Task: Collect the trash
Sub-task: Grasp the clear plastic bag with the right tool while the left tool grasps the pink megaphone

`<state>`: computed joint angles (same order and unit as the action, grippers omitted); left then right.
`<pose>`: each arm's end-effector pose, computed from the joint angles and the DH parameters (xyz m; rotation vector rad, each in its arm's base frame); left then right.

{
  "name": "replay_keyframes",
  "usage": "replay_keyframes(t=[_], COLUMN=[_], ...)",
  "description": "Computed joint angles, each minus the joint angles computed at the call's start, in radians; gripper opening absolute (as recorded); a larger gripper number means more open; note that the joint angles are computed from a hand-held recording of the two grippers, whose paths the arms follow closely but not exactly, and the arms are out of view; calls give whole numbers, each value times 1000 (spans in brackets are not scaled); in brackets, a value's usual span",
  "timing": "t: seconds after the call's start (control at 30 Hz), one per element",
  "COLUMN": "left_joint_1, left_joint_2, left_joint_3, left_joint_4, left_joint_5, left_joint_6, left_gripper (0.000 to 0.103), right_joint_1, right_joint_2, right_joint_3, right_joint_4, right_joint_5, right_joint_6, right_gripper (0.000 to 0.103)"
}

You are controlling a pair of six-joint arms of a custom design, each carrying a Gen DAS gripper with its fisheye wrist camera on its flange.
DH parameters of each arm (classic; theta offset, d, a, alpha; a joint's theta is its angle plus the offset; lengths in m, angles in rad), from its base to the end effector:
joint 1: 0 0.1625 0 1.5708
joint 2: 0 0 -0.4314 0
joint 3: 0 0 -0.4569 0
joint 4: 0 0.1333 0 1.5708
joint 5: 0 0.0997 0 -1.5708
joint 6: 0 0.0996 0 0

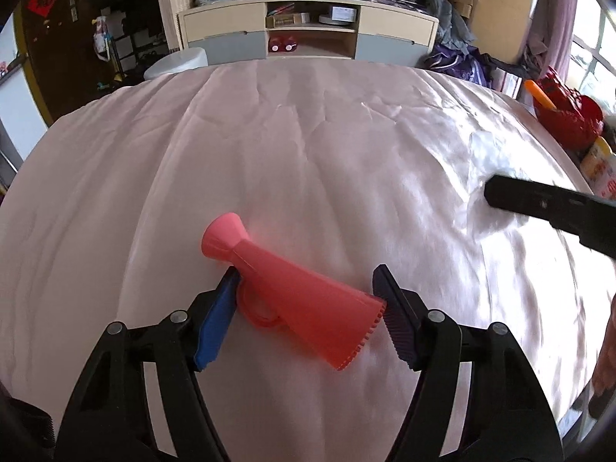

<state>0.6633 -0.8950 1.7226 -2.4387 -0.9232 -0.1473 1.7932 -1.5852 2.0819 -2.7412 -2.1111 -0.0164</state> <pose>-0.4182 -0.5722 0.0873 0.9339 2.3842 -0.4771 0.1962 -0.4956 0.3716 0.0575 -2.5297 0.9490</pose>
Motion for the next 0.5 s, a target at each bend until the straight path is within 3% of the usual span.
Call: replay_keyframes(t=[0.2, 0.5], left_joint_1=[-20, -114], left_joint_2=[-108, -332], left_joint_3=[115, 309], left_joint_4=[-18, -32], left_joint_5=[-20, -25], left_joint_6=[-1, -24], left_gripper=[66, 66], right_joint_1=[49, 193], right_joint_2=[-36, -120], right_joint_3=[56, 177], right_joint_4=[-26, -55], right_joint_5=[-20, -105], right_joint_6=[10, 62], right_gripper=[22, 22])
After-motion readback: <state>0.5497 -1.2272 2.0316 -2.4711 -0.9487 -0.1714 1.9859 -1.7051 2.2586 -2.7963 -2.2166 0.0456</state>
